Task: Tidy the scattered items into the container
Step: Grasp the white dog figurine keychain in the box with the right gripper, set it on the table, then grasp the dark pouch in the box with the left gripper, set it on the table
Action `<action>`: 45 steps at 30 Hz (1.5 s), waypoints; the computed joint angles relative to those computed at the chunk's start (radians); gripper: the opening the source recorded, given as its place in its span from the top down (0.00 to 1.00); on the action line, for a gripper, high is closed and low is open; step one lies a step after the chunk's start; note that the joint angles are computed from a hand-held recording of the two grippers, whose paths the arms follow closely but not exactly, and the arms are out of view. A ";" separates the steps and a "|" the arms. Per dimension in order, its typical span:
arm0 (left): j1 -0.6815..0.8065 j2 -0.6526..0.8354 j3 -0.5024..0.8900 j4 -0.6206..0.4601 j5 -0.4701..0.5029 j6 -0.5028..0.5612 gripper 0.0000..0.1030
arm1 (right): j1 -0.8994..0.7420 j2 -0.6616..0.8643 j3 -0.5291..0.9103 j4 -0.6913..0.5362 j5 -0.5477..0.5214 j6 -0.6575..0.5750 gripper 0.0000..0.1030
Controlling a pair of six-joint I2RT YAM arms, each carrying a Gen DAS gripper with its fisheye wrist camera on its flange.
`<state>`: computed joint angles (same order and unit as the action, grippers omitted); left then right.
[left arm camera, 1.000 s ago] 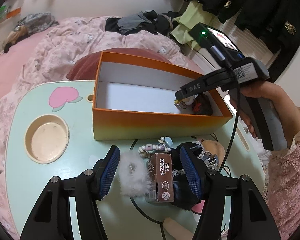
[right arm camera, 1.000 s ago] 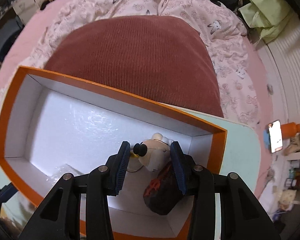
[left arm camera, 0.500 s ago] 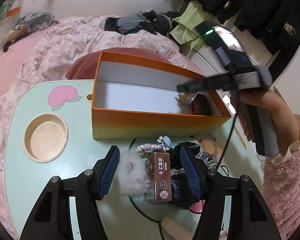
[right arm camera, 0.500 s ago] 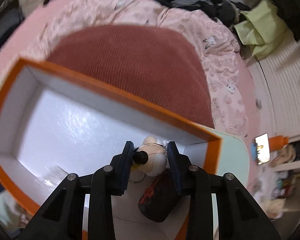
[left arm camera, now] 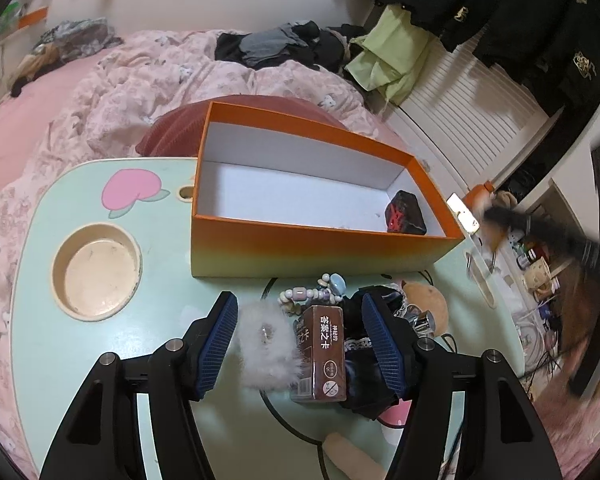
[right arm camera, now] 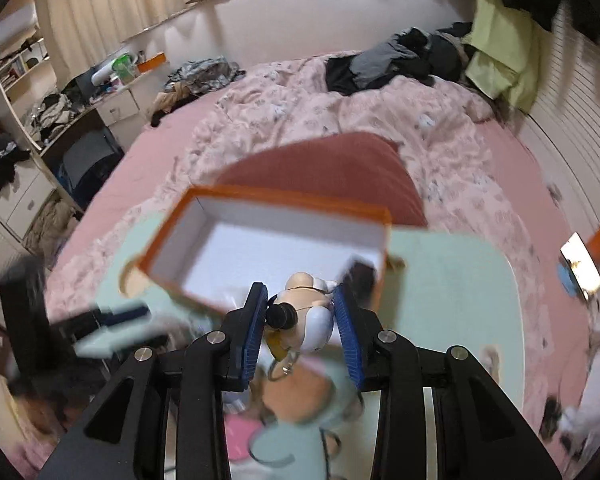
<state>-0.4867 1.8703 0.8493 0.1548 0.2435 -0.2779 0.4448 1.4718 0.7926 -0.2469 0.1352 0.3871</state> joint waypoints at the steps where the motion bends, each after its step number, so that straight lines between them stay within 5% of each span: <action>1: -0.002 0.000 0.001 -0.002 -0.005 -0.005 0.37 | 0.019 -0.013 -0.043 0.010 0.046 0.025 0.65; 4: -0.009 0.001 0.001 -0.005 -0.005 -0.022 0.33 | 0.044 -0.031 -0.137 0.047 0.111 0.097 0.65; 13: -0.067 -0.030 -0.066 0.100 -0.136 -0.053 0.29 | -0.008 0.105 -0.257 0.304 -0.037 0.177 0.64; 19: -0.135 -0.045 -0.067 0.086 -0.279 -0.032 0.28 | 0.037 0.079 -0.387 0.549 0.018 0.276 0.64; 23: -0.099 -0.068 -0.062 0.062 -0.158 -0.085 0.28 | 0.104 0.000 -0.475 0.613 0.173 0.351 0.54; 25: -0.126 -0.084 -0.050 0.064 -0.201 -0.066 0.28 | 0.135 -0.025 -0.517 0.638 0.232 0.395 0.54; 28: -0.181 -0.045 0.090 -0.064 -0.249 0.030 0.28 | 0.148 -0.023 -0.549 0.680 0.227 0.427 0.54; 31: -0.197 0.077 0.348 -0.281 -0.165 0.081 0.28 | 0.154 -0.017 -0.557 0.698 0.226 0.426 0.54; 35: -0.237 0.307 0.742 -0.567 -0.144 0.153 0.54 | 0.171 -0.006 -0.570 0.728 0.227 0.429 0.54; 38: -0.246 0.480 1.017 -0.754 -0.110 0.162 0.58 | 0.161 0.018 -0.581 0.764 0.193 0.433 0.54; 45: -0.246 0.640 1.229 -0.860 -0.064 0.104 0.70 | 0.139 0.019 -0.593 0.783 0.164 0.443 0.54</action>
<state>-0.7325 2.5099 2.0785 -0.7054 0.1793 -0.1739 0.5841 1.4905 0.1992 0.5359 0.2988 0.8302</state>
